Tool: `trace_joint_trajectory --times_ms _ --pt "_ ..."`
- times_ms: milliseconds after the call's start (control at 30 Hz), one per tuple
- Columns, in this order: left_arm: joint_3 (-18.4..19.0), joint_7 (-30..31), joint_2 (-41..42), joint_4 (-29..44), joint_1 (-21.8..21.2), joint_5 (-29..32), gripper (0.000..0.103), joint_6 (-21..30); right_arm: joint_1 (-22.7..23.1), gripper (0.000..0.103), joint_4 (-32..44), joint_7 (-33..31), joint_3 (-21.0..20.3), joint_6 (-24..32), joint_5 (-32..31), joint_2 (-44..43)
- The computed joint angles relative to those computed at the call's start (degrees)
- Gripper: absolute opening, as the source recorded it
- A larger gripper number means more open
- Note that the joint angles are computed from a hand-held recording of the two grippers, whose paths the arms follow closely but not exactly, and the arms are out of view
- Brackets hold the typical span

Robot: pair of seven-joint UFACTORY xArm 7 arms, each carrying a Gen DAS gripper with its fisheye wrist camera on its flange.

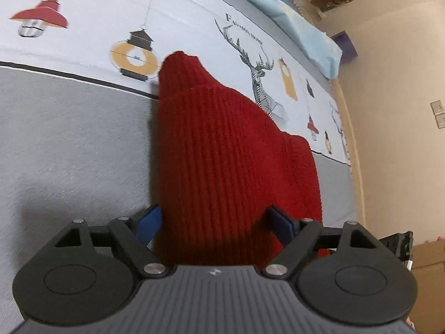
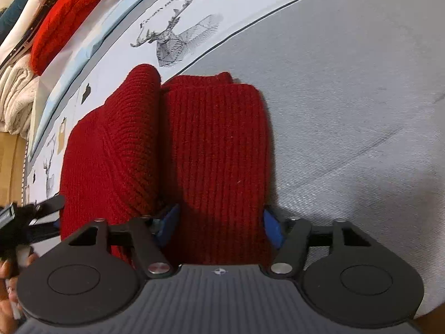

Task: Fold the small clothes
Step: 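Lift the sweater with both tools and fold it over in half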

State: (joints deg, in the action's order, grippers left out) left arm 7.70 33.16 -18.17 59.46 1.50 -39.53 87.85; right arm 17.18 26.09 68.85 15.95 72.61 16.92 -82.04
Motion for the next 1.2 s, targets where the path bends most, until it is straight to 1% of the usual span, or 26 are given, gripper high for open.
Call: trace_joint_trajectory --times_ms 33,67,100,167,200,233,267,300,333,400,433,500,533,633,700,833,900,933,967,1000,1033,1067,1100,1133,1200 --pt "-0.33 -0.47 0.09 -0.54 -0.07 -0.1 0.089 -0.58 0.05 0.046 -0.17 -0.27 -0.07 -1.08 0.2 0.21" --pt "-0.59 -1.18 0.23 -0.99 -0.14 -0.3 0.09 -1.03 0.0 0.043 0.07 -0.41 0.01 -1.45 0.11 0.67" --pt "-0.81 -1.56 0.21 -1.42 -0.25 -0.46 0.09 -1.53 -0.07 0.042 0.42 -0.49 0.19 -1.53 -0.1 1.25" --pt "-1.35 -2.09 -0.16 -2.48 -0.55 -0.54 0.09 -3.06 -0.19 0.036 0.97 -0.64 0.44 -1.78 -0.62 1.93" --pt "-1.55 -2.69 -0.34 -2.88 -0.66 -0.44 0.09 -3.76 -0.28 0.035 1.11 -0.84 0.5 -2.03 -0.98 2.27" --pt "-2.1 -3.84 -1.06 -3.47 -0.79 -0.06 0.086 -5.04 -0.34 0.033 1.27 -0.79 0.71 -1.94 -1.36 2.16" --pt "-2.56 -4.63 -2.18 -3.93 -1.06 0.38 0.078 -6.24 -0.52 0.031 1.59 -0.59 1.01 -1.92 -1.66 2.35" --pt "-2.81 -4.55 -3.28 -4.15 -1.53 0.73 0.073 -7.37 -0.71 0.03 1.97 -0.37 1.37 -1.97 -1.89 2.77" --pt "-2.91 -3.26 -4.74 -4.3 -2.19 1.0 0.063 -8.73 -1.14 0.028 2.36 -0.16 1.77 -2.45 -2.23 3.58" --pt "-2.35 -1.3 -6.18 -4.0 -3.39 0.9 0.056 -10.6 -1.67 0.025 3.05 0.29 2.56 -3.33 -3.1 4.35" --pt "-1.98 -0.47 -6.49 -3.5 -3.88 0.7 0.054 -11.52 -1.84 0.023 3.15 0.42 2.79 -3.98 -3.57 4.59" --pt "-1.44 1.57 -7.53 -3.15 -4.56 0.3 0.054 -14.62 -2.63 0.021 3.48 0.51 3.59 -7.1 -4.64 6.12" --pt "-1.34 3.03 -8.18 -3.11 -4.81 0.47 0.054 -16.97 -3.22 0.015 3.52 0.62 4.01 -9.64 -5.19 7.28" --pt "-0.56 5.95 -7.97 -2.37 -5.89 0.17 0.054 -22.31 -4.6 0.014 4.58 0.78 5.91 -17.3 -7.62 12.28" --pt "0.54 7.34 -6.69 -1.17 -6.28 -0.33 0.053 -24.17 -5.98 0.014 5.84 2.23 7.74 -21.93 -9.51 16.33" --pt "2.28 9.99 -3.25 1.95 -5.94 -1.57 0.054 -26.23 -7.79 0.014 8.44 6.4 11.0 -28.0 -13.27 23.37" --pt "2.35 10.98 -1.8 2.95 -5.33 -2.1 0.057 -27.47 -8.61 0.014 10.06 6.93 12.19 -30.0 -16.21 26.86" --pt "1.82 10.4 -1.51 3.09 -4.65 -1.49 0.062 -29.09 -8.84 0.014 10.49 7.33 12.51 -31.12 -17.47 28.18" --pt "0.96 9.17 -1.99 2.4 -3.87 -0.61 0.063 -31.77 -9.13 0.015 11.08 7.75 12.51 -32.09 -18.5 29.92" --pt "0.75 8.93 -2.79 1.61 -3.54 -0.72 0.065 -34.3 -8.88 0.017 11.61 8.13 12.19 -31.52 -19.24 30.88" --pt "1.33 9.32 -3.11 1.71 -3.74 -1.33 0.069 -34.69 -8.79 0.025 12.99 8.61 12.07 -28.75 -20.0 31.9" --pt "2.02 9.57 -2.98 2.29 -3.89 -1.48 0.07 -33.84 -8.26 0.037 13.83 8.6 11.59 -26.28 -20.72 32.42" --pt "2.46 9.35 -2.66 3.08 -3.78 -0.87 0.07 -32.35 -7.94 0.042 14.48 8.61 11.35 -24.12 -21.71 32.46" --pt "2.74 9.03 -2.17 3.92 -3.54 0.01 0.07 -30.67 -7.93 0.044 14.78 9.17 11.41 -23.49 -22.65 32.43" --pt "2.97 8.92 -1.71 4.77 -2.79 1.93 0.07 -27.8 -7.22 0.044 13.93 9.98 10.76 -25.03 -23.94 30.68"
